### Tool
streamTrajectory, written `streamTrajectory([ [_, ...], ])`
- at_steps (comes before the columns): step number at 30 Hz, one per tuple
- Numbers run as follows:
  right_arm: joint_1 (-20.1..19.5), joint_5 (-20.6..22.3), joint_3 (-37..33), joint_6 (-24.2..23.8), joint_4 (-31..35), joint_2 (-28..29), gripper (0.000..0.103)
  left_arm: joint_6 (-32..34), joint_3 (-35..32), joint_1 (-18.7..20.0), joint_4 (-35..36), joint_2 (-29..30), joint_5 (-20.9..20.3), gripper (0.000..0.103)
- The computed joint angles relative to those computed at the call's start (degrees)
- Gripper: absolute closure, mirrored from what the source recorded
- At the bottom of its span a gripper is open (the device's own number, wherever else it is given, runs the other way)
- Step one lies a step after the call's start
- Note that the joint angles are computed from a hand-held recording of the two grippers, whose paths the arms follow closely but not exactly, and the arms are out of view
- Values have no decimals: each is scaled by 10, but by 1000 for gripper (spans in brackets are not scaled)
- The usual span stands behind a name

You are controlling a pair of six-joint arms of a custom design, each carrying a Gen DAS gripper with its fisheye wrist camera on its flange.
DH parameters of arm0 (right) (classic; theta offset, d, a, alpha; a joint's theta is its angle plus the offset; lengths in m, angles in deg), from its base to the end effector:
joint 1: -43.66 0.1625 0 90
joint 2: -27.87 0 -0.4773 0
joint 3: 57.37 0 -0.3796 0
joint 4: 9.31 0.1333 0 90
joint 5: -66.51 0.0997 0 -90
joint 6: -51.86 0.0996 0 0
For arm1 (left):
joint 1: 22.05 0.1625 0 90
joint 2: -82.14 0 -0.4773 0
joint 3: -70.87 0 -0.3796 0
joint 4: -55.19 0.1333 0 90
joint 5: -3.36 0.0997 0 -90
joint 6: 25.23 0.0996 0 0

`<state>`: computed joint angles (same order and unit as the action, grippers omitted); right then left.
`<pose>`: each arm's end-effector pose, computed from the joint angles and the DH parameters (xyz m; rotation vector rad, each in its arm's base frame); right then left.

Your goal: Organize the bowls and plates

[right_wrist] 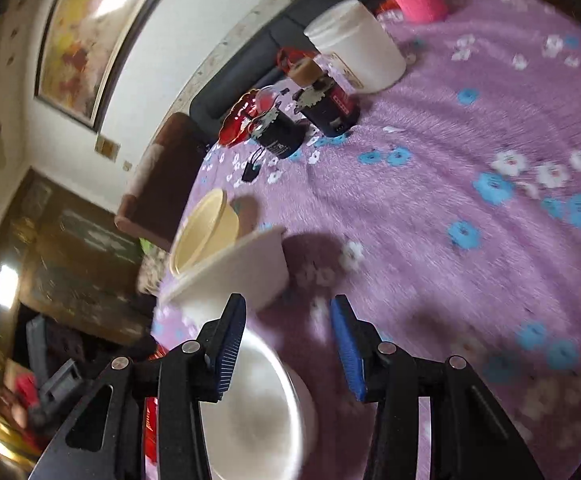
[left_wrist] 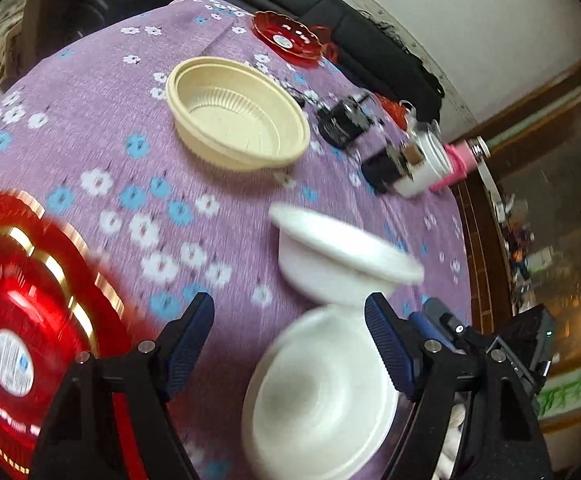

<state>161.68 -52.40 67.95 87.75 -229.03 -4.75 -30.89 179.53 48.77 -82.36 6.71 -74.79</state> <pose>0.3177 -0.4157 0.0310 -0.4358 -2.7934 1.1844 -0.0382 -0.5778 0.3466 0.3105 2.9474 -0.4297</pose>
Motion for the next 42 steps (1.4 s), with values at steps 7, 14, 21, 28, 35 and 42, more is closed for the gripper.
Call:
streamTrajectory([
  [7,-49,80,-46,40,49,1,54,-26,-52,12,20,48,-10,24],
  [14,-57,72,-40,39,13,4,54,-11,-68,24,34,55,-25,23],
  [21,-67,70,-50,59,19,6,44,12,-60,23,48,53,-25,22],
  [28,-67,86,-96,12,115,11,86,18,-57,25,49,50,-14,23],
  [35,-18,55,-126,-55,137,15,87,28,-50,39,53,19,-49,23],
  [42,45,12,-166,-99,166,32,87,59,-16,41,39,-55,-56,23],
])
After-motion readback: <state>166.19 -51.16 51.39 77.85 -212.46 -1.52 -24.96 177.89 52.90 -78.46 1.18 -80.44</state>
